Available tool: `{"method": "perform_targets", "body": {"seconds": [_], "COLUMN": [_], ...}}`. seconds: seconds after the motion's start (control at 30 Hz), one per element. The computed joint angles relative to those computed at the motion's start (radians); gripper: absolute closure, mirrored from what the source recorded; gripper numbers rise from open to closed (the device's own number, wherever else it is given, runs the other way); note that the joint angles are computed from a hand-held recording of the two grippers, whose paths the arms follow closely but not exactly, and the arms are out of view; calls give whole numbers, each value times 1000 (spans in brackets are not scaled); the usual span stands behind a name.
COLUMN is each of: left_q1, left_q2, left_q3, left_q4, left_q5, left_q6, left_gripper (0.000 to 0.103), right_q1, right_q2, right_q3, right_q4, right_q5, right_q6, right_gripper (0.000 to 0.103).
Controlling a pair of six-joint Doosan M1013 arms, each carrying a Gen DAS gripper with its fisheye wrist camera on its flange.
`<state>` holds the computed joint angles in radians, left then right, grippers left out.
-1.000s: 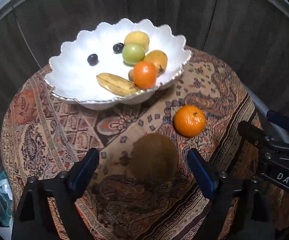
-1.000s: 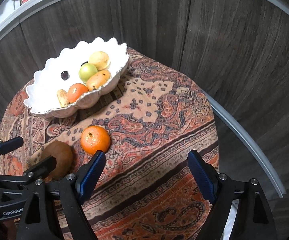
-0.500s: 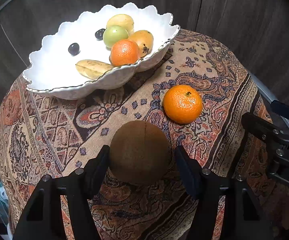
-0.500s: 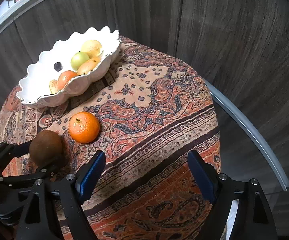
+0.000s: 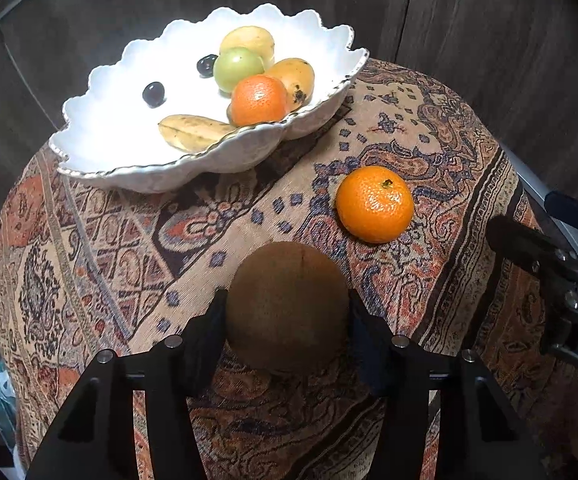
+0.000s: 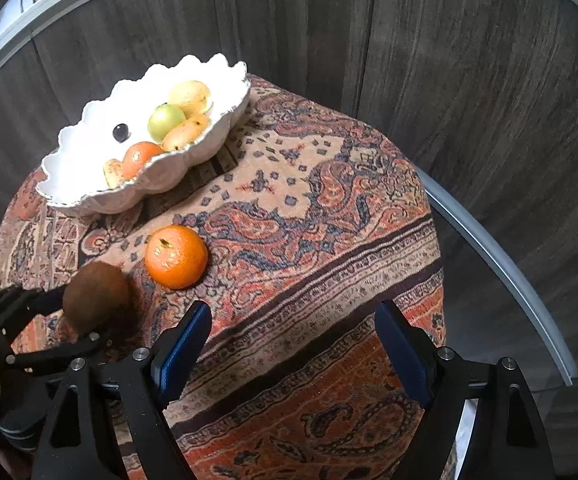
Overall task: Organize fruits
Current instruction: 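Grasp the kiwi with the left tool while the right tool grasps the mandarin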
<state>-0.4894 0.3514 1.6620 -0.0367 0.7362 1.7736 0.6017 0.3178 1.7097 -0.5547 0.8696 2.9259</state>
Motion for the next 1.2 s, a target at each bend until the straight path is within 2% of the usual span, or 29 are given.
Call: {"method": "perform_targets", "body": {"seconds": [0.2,0.57,0.77,0.9,0.97,1.03,1.2], "left_q1": [27,88,106,110,113,115,115], "left_q2": [-15,-15,-15,-15,-13,-11,-10], "left_q3": [7,0,4,5,3,1,0], "left_q4": [-6,42,34,32,25,21,7], "left_q5": [-9,-43,-53,-52,-51,-50,-50], "left_q6": [-29,-142,-158,-163,-162,-161,-154], "left_gripper": [48,48,48,48,48,48,48], "right_q1": [2,3,-13,-21,-16,-13,-13], "right_q2": [19,94,138,160,170,177,181], "right_q3": [-35,-138,-175,-191,-200,-209,-218], "right_q4": [-11,-2,68,124,114,105,117], "right_q5": [-12,-36,-25,-18,1,26,42], "right_q6": [-29,-125,-197,-242,-248,-257,-308], "right_gripper": [19,20,31,44,45,52,53]}}
